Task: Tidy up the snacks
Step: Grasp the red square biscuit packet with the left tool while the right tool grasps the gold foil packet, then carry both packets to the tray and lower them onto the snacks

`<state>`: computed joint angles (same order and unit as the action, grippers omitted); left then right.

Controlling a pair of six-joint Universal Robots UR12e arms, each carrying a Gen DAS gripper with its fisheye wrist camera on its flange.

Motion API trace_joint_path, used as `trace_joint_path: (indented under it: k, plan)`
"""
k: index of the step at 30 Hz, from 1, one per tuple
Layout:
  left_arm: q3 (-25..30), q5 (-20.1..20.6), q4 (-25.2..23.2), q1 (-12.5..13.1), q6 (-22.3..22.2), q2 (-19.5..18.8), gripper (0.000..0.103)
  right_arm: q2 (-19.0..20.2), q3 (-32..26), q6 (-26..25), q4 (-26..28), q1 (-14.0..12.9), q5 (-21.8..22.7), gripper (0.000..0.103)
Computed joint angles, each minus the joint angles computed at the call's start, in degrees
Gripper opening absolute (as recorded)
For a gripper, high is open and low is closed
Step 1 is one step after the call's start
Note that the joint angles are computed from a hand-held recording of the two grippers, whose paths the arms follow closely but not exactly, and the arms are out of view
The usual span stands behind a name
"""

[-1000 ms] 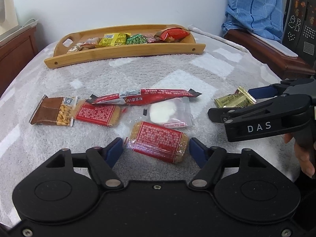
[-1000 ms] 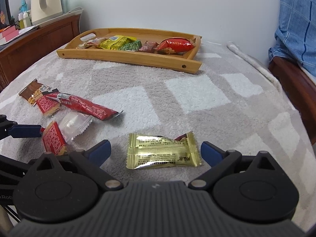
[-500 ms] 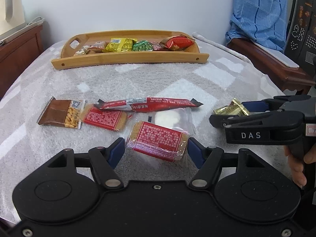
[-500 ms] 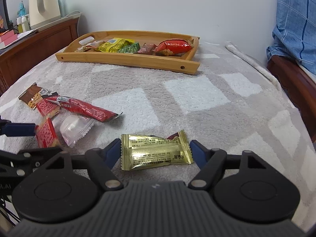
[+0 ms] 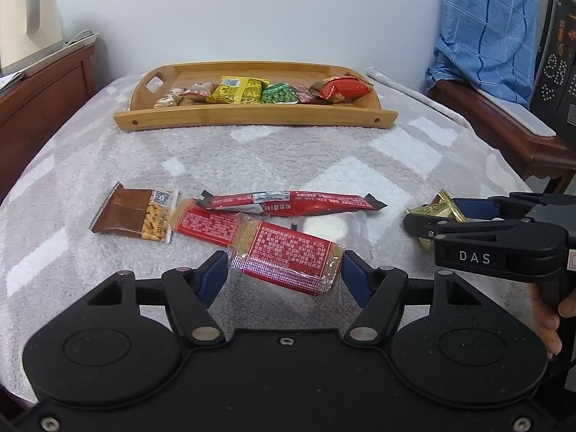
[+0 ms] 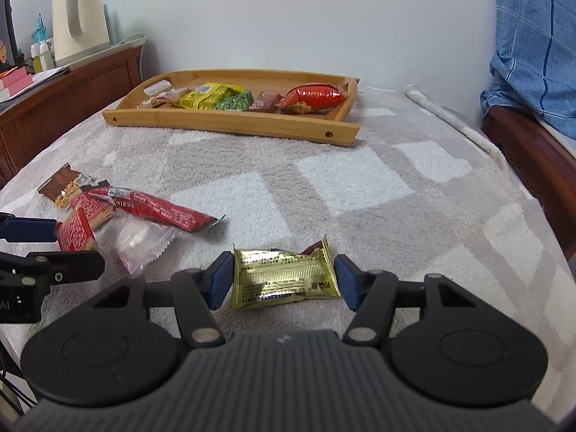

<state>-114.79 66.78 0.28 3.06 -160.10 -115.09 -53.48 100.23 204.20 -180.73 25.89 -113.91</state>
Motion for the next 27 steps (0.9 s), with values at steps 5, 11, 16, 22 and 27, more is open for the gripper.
trace_joint_path:
  k: [5,11,16,22,27]
  plan:
    - [0.17,0.33,0.14,0.04,-0.57,0.15,0.066,0.05,0.3,-0.13,-2.06,0.11,-0.43,0.063]
    - [0.95,1.19,-0.17,-0.09,-0.88,0.24,0.066,-0.14,0.5,0.7,-2.5,0.03,0.06,0.063]
    - [1.87,1.57,-0.55,-0.32,-0.59,0.17,0.066,-0.67,1.0,4.11,-3.29,-0.23,0.93,0.062]
    - [3.39,1.18,-0.34,-0.51,-0.68,0.08,0.066,-1.2,0.5,4.05,-2.67,0.03,-0.2,0.062]
    - [5.18,2.0,-0.37,-0.82,-0.93,-0.12,0.066,-1.53,-0.52,3.16,-2.01,0.1,-1.4,0.062]
